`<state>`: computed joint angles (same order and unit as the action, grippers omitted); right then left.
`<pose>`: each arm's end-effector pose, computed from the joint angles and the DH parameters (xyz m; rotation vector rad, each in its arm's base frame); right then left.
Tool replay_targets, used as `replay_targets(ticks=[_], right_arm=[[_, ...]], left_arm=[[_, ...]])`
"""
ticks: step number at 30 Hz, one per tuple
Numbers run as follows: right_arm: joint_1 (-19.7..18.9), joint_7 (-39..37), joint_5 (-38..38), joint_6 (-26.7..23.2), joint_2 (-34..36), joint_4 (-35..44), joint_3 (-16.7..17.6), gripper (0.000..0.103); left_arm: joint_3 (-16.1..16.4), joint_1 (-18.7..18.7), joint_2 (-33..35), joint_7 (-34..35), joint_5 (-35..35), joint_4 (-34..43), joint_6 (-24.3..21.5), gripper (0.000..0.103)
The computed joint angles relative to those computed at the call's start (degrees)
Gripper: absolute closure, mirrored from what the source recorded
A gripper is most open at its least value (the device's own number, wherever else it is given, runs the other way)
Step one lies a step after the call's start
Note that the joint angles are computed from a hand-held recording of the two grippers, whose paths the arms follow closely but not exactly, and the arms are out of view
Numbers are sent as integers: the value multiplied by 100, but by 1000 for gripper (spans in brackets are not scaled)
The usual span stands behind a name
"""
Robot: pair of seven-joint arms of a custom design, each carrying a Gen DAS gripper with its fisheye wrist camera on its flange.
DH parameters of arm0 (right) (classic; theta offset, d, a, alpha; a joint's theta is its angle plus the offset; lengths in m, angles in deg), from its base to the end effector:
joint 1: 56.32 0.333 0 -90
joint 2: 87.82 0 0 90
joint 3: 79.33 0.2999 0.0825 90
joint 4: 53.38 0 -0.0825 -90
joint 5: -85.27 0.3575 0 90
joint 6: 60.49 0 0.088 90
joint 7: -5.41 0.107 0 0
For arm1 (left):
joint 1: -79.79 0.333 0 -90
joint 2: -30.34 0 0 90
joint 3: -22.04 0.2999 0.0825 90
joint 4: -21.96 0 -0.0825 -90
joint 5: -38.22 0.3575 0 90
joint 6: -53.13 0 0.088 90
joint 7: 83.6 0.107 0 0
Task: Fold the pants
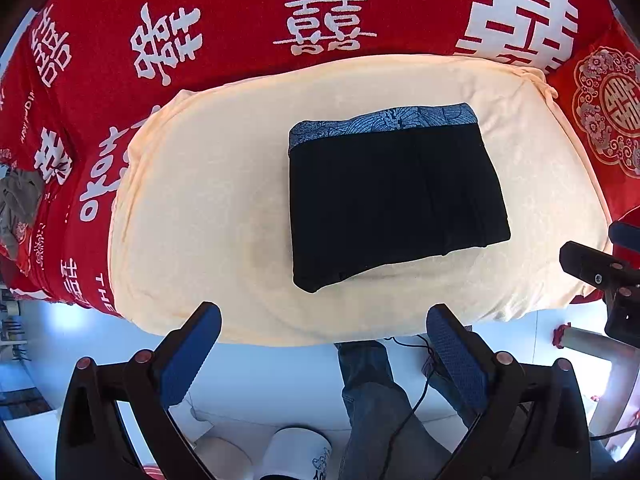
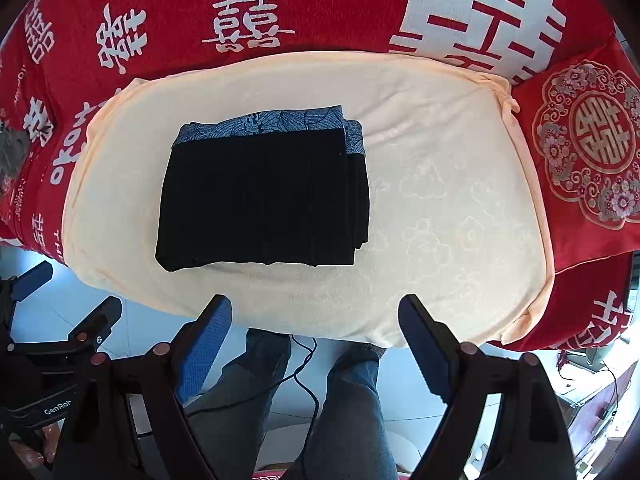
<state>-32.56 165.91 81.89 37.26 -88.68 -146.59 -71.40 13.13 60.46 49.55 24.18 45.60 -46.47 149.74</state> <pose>0.4590 0.2775 0.6037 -1.3208 2.7388 -0.0769 0.5722 -0.2719 0.5964 -1.1259 2.7559 -0.1081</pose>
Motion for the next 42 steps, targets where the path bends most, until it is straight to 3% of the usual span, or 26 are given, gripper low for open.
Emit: replay_targets(ticks=[42], right_arm=[[19, -68, -100, -182, 226, 300, 10, 15]], left_arm=[[10, -2, 61, 23, -42, 125, -86, 0]])
